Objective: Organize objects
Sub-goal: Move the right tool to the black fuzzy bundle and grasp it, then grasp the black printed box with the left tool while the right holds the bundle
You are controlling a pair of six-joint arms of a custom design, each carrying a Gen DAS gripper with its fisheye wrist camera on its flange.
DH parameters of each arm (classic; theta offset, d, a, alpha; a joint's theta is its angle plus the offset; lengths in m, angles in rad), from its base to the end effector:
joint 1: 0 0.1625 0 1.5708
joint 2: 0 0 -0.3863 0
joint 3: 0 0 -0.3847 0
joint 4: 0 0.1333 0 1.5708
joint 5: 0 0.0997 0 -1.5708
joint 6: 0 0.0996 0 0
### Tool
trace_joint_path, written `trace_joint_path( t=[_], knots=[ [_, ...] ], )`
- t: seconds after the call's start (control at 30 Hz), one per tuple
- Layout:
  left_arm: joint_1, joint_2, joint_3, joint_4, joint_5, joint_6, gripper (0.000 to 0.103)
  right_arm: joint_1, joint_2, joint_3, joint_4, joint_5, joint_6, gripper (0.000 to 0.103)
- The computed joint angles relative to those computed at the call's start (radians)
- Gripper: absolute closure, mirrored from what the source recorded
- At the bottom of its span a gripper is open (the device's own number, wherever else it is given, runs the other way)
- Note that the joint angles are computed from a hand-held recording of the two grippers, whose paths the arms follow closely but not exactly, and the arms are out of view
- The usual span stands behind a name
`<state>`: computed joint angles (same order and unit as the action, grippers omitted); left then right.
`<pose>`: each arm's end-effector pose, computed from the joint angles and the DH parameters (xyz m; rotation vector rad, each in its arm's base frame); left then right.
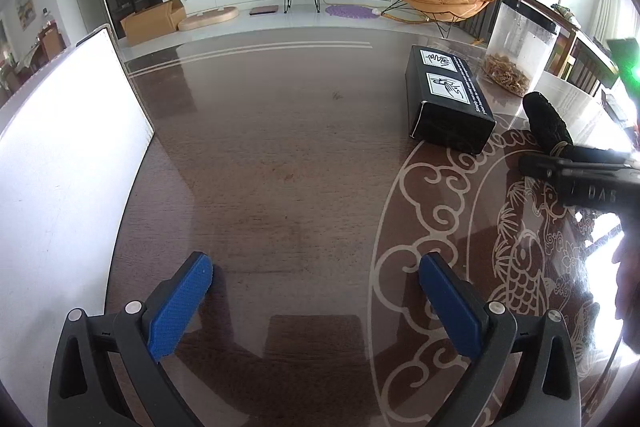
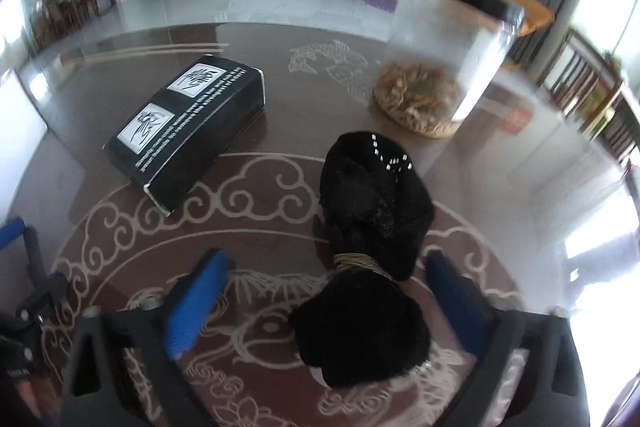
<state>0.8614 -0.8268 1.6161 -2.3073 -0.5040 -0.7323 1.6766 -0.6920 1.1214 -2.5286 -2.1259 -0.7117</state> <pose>-0.2428 -0.6213 0.1203 0.0090 2.1810 -0.8067 0.1623 -0.7631 0.2260 0.7944 -2.3054 0.4211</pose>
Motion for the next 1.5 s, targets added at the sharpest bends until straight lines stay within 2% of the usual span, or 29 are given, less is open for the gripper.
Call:
trace_joint_path(
  t=[0.03, 0.1, 0.17, 0.27, 0.43, 0.53, 0.63, 0.67, 0.7, 0.77, 0.9, 1.1, 1.17, 1.23, 1.3, 1.4, 1.5],
  knots=[
    [0.0, 0.003, -0.003, 0.001, 0.0, 0.0, 0.0, -0.01, -0.012, 0.009, 0.005, 0.032, 0.032, 0.023],
    [0.001, 0.005, -0.005, 0.0, 0.001, 0.001, 0.0, -0.022, -0.043, 0.068, -0.074, 0.052, 0.013, 0.047],
    [0.001, 0.005, -0.005, -0.001, 0.001, 0.001, 0.0, -0.034, -0.081, 0.123, -0.108, 0.068, -0.006, 0.055],
    [0.001, 0.006, -0.006, 0.0, 0.001, 0.001, 0.0, -0.061, -0.171, 0.254, -0.184, 0.085, -0.024, 0.056],
    [0.001, 0.006, -0.007, 0.001, 0.002, -0.001, 0.0, -0.129, -0.391, 0.548, -0.348, 0.117, -0.079, 0.056],
    [0.001, 0.005, -0.006, 0.002, 0.002, -0.001, 0.0, -0.164, -0.497, 0.656, -0.402, 0.113, -0.046, 0.056],
    [0.001, 0.005, -0.006, 0.002, 0.002, -0.001, 0.0, -0.173, -0.522, 0.673, -0.423, 0.092, -0.006, 0.05],
    [0.001, 0.005, -0.006, 0.002, 0.002, -0.001, 0.0, -0.174, -0.524, 0.677, -0.427, 0.088, 0.001, 0.038],
    [0.002, 0.006, -0.007, 0.002, 0.002, -0.001, 0.0, -0.168, -0.519, 0.675, -0.423, 0.066, 0.008, 0.019],
    [0.002, 0.006, -0.007, 0.001, 0.002, 0.0, 0.0, -0.158, -0.51, 0.673, -0.423, 0.029, -0.002, 0.005],
    [0.002, 0.006, -0.007, 0.002, 0.002, -0.001, 0.0, -0.146, -0.501, 0.68, -0.459, 0.01, -0.034, 0.003],
    [0.004, 0.007, -0.008, -0.011, -0.005, 0.014, 0.0, -0.168, -0.533, 0.669, -0.363, 0.053, 0.027, 0.003],
    [0.017, 0.023, -0.034, -0.062, -0.056, 0.153, 0.0, -0.165, -0.532, 0.671, -0.37, 0.046, 0.022, 0.003],
    [0.036, 0.045, -0.088, -0.055, -0.113, 0.259, 0.0, -0.164, -0.535, 0.677, -0.376, 0.045, 0.013, 0.003],
    [0.054, 0.075, -0.162, -0.014, -0.157, 0.292, 0.0, -0.162, -0.534, 0.679, -0.381, 0.044, 0.005, 0.003],
    [0.087, 0.128, -0.276, -0.062, -0.317, 0.363, 0.0, -0.161, -0.534, 0.679, -0.379, 0.047, -0.003, 0.003],
    [0.103, 0.213, -0.422, -0.014, -0.372, 0.357, 0.0, -0.16, -0.533, 0.677, -0.374, 0.049, -0.005, 0.003]
  ],
)
